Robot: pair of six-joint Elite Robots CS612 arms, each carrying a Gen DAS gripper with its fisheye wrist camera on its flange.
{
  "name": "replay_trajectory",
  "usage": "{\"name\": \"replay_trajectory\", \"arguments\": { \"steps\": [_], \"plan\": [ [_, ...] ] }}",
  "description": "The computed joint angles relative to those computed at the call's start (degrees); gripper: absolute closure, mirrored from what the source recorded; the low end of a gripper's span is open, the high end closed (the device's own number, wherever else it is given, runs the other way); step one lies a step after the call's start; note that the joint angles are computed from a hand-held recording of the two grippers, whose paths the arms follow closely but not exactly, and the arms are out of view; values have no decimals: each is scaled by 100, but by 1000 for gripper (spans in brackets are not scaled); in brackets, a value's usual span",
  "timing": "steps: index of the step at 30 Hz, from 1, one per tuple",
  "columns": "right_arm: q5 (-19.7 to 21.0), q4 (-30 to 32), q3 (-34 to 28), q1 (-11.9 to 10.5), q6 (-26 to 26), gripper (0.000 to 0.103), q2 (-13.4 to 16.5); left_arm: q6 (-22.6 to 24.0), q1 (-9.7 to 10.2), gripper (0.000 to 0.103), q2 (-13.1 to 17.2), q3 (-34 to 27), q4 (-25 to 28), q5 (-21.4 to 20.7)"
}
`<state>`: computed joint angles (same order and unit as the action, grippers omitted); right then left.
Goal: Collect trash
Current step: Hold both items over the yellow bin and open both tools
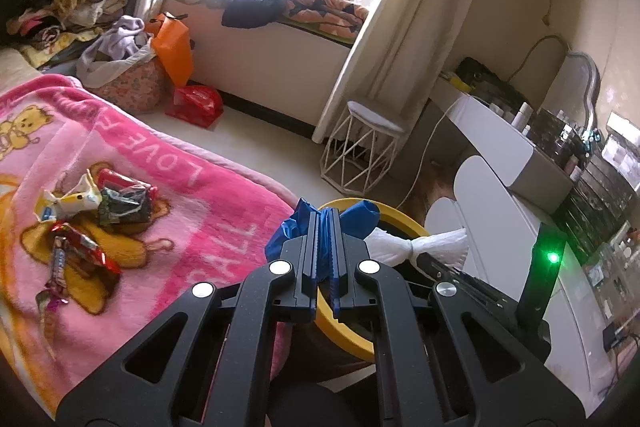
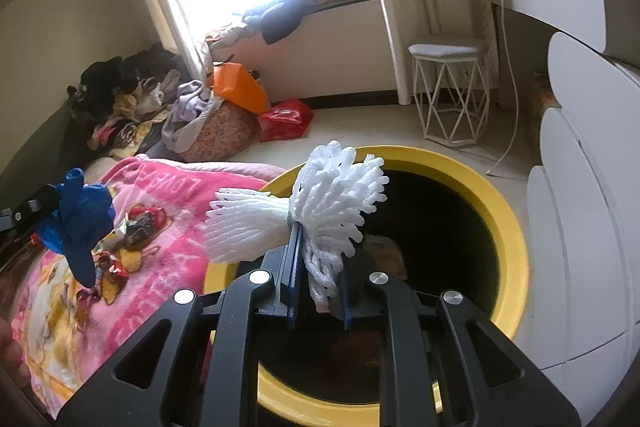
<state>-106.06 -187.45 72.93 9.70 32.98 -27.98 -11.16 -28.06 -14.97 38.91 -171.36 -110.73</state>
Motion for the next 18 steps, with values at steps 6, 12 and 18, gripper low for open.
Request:
{"name": "replay_trajectory", "arguments": {
  "steps": [6, 12, 18],
  "plan": [
    [-162, 54, 89, -29, 144, 88, -30, 91, -45, 101, 36, -52, 113, -80],
    [-340, 118, 121, -45, 213, 88, -32, 188, -89, 101, 66, -94, 227, -159],
    [-515, 244, 145, -66, 334, 88, -26, 267, -127, 101, 129, -199, 343, -273]
  ]
}}
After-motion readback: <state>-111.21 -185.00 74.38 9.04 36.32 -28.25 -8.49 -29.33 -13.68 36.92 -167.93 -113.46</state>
